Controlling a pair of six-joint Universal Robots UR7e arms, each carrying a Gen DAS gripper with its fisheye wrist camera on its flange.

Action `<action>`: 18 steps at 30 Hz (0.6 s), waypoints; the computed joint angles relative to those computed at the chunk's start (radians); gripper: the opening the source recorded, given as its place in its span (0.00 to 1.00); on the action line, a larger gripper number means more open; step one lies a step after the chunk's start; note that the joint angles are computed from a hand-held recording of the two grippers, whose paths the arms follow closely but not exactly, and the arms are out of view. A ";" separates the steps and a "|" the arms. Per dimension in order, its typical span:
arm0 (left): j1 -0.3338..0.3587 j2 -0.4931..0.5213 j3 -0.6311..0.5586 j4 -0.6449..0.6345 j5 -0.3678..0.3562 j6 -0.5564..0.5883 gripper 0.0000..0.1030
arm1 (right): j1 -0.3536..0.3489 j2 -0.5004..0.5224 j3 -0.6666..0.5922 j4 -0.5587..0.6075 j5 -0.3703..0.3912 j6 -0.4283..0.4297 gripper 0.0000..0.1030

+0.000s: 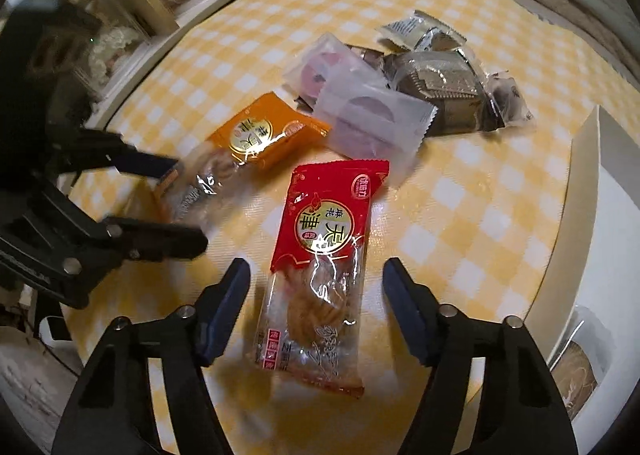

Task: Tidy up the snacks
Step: 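Grasp the orange packet with the left gripper while the right gripper grasps the red packet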

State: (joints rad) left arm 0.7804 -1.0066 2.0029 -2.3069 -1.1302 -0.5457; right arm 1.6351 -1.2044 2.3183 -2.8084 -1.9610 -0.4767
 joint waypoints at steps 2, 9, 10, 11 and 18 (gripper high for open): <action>-0.014 0.025 -0.019 0.021 0.036 -0.005 0.73 | -0.002 0.000 -0.001 0.021 -0.002 0.018 0.50; -0.032 0.118 -0.088 0.121 0.101 -0.037 0.63 | 0.000 -0.009 0.004 0.031 -0.019 0.061 0.42; -0.032 0.132 -0.099 0.142 0.110 -0.040 0.61 | -0.003 -0.016 0.006 0.037 -0.018 0.068 0.42; -0.031 0.143 -0.109 0.159 0.115 -0.043 0.55 | -0.003 -0.017 0.006 0.038 -0.020 0.072 0.41; -0.039 0.152 -0.112 0.172 0.123 -0.041 0.38 | 0.005 -0.018 0.009 -0.001 -0.030 0.071 0.38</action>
State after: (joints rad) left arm 0.7414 -0.8547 1.8905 -2.1350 -1.0071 -0.5870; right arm 1.6396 -1.2226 2.3275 -2.8091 -1.9910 -0.4059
